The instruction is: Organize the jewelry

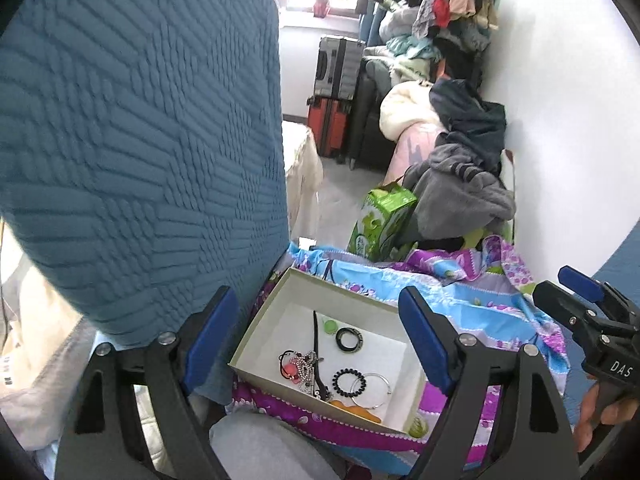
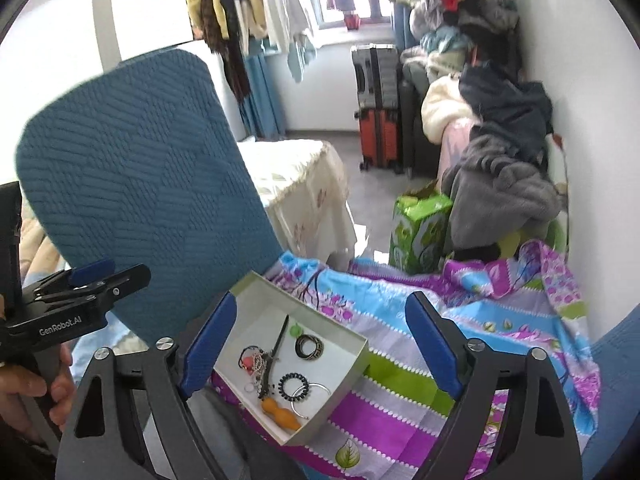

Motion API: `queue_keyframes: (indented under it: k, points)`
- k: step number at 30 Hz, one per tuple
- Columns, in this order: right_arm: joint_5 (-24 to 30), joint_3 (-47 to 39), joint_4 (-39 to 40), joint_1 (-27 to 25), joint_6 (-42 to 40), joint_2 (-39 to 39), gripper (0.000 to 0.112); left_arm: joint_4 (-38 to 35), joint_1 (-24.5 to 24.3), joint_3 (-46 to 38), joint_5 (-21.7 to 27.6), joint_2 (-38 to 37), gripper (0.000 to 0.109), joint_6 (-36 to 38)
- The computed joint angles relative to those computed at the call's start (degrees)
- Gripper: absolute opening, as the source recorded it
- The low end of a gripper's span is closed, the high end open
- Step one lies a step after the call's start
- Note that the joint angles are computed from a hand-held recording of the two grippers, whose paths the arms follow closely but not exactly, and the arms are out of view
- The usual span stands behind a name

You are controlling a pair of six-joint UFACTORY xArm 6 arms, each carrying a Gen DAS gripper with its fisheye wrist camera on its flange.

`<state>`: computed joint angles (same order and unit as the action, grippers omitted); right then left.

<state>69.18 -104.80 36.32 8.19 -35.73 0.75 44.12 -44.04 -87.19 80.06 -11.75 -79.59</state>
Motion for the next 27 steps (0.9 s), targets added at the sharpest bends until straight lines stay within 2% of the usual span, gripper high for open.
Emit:
queue_keyframes:
  k: [3, 7, 12, 19, 27]
  points:
    - [-1.55, 1.11, 0.48, -0.84, 0.02, -2.04, 0.097, 1.72, -2.06, -2.10, 2.20, 0.22, 0.083, -0.66]
    - [-0.94, 1.73, 2.37, -2.44, 0.14, -3.79, 0.103, 4.11, -4.85, -4.42, 4.78, 0.99, 0.083, -1.03]
    - [-0.78, 4.67, 3.61, -3.89, -0.76, -7.06, 0.103, 6.46, -7.73, -6.53, 7.96, 2.45, 0.083, -1.52]
    - [-4.28, 11.83, 2.52, -4.78, -3.23, -12.91, 0.103, 8.62, -10.81, -6.48, 10.66, 2.53, 0.083, -5.29]
    - [-1.88, 15.71, 2.40, -6.63, -3.79, -15.90, 0.103, 7.58, -12.66, -5.79, 12.42, 2.64, 0.089, -6.98]
